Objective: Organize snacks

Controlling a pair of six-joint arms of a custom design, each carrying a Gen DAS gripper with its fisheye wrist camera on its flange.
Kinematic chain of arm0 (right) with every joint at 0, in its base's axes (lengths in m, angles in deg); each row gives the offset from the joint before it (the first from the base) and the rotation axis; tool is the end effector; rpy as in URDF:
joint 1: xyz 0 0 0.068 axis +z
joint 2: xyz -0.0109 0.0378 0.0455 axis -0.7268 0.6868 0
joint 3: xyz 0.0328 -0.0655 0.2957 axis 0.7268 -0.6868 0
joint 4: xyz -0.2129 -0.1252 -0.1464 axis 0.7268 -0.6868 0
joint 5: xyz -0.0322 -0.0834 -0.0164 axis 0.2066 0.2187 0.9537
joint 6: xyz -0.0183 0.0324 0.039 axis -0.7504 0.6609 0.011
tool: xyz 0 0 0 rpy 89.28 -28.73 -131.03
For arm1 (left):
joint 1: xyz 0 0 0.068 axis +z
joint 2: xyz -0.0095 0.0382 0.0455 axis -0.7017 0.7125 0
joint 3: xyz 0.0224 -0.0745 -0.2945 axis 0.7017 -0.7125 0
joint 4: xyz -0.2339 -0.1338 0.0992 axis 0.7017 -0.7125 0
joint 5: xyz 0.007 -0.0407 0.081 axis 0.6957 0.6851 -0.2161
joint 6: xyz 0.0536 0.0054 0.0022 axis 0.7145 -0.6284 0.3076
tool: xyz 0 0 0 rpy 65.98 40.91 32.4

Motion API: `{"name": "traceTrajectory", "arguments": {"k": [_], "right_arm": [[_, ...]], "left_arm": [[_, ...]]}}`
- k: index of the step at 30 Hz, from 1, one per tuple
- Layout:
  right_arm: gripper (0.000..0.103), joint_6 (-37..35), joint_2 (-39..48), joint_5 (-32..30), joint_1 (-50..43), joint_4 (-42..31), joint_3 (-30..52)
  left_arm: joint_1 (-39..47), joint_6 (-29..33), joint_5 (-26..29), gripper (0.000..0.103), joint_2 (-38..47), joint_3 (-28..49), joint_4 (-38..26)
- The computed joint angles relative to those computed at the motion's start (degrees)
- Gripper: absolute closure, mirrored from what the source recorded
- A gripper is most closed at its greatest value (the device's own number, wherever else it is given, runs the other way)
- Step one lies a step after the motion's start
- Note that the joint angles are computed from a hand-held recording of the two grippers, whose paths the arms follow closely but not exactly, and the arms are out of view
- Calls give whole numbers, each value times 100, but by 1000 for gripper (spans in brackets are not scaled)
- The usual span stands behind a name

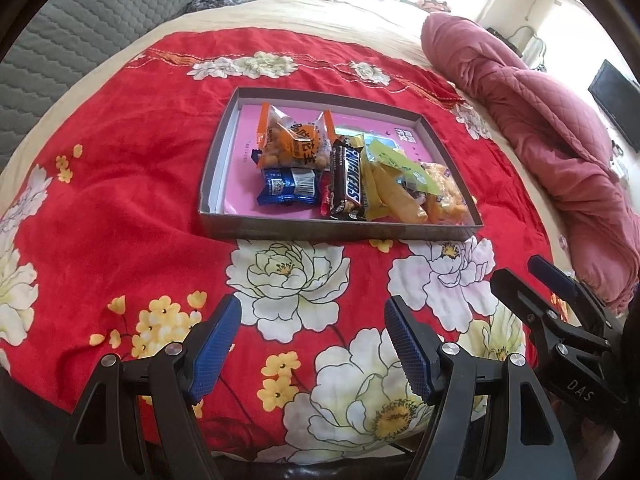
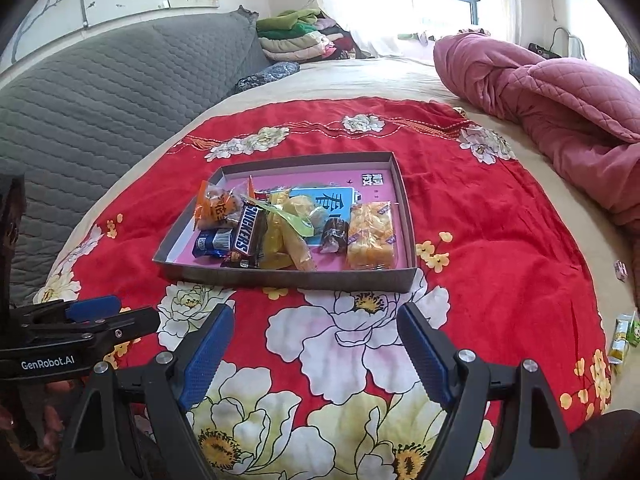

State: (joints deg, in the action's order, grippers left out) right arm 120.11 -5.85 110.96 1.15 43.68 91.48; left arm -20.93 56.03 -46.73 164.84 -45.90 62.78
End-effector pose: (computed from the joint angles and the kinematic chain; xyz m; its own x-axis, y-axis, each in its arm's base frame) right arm 0.1443 0.1382 0.0995 -0.7748 0.0508 -0.6302 -0.0321 0.9923 0.1194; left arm 0.1772 0.0612 0.0887 -0.8796 0.0439 -0.4736 0.1626 0.9635 -0.2127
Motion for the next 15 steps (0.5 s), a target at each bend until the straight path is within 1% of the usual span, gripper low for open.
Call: {"name": "traceTrajectory", "arguments": {"k": [15], "right_arm": [[18, 105, -133, 87, 53, -192, -11]], "left_arm": [[38, 41, 14, 27, -12, -19, -16]]}}
